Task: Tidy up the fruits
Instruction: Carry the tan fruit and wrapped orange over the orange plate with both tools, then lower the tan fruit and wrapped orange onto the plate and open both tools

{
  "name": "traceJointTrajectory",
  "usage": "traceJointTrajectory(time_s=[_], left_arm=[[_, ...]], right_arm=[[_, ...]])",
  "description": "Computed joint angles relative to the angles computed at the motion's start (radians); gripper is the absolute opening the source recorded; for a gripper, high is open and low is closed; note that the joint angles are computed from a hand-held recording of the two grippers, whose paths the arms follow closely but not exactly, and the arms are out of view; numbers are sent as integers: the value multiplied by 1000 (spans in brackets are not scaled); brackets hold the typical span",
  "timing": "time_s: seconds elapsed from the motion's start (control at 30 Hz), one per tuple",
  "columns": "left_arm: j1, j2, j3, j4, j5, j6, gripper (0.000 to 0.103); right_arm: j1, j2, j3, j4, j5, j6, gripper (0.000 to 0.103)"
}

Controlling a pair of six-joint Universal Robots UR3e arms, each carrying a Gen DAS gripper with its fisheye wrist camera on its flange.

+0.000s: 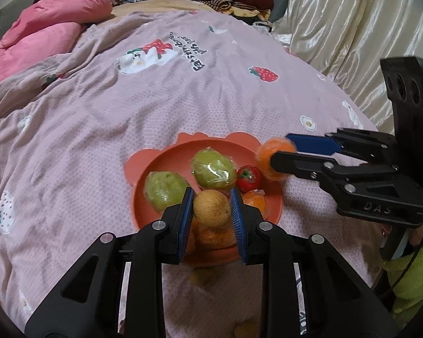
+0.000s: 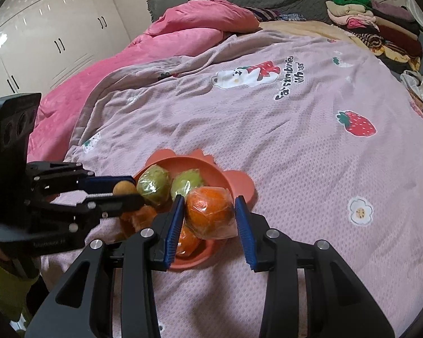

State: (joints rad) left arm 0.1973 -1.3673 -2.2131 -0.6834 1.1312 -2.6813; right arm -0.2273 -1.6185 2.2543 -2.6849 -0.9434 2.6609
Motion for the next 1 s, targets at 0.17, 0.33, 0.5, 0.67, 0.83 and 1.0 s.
traceJointTrajectory(time_s=[0.17, 0.33, 0.5, 0.67, 0.83, 1.0], left_arm=[[-36, -58, 18, 40, 22, -22, 19], [-56, -102, 24, 69, 37, -35, 19], [-63, -128, 24, 92, 40, -44, 19], [-67, -143, 26, 106, 41, -54, 25], [-71, -149, 27, 111, 42, -57, 25], [-69, -149, 22, 118, 40, -57, 27]], right_arm=[[3, 60, -51, 1, 17, -3, 31], [15, 108, -77, -2, -1, -2, 31], [11, 124, -66, -18, 5, -3, 31], [10, 127, -65, -20, 9, -7, 31], [12, 137, -71, -26, 12, -4, 33], [20, 152, -80, -36, 8, 6, 33]])
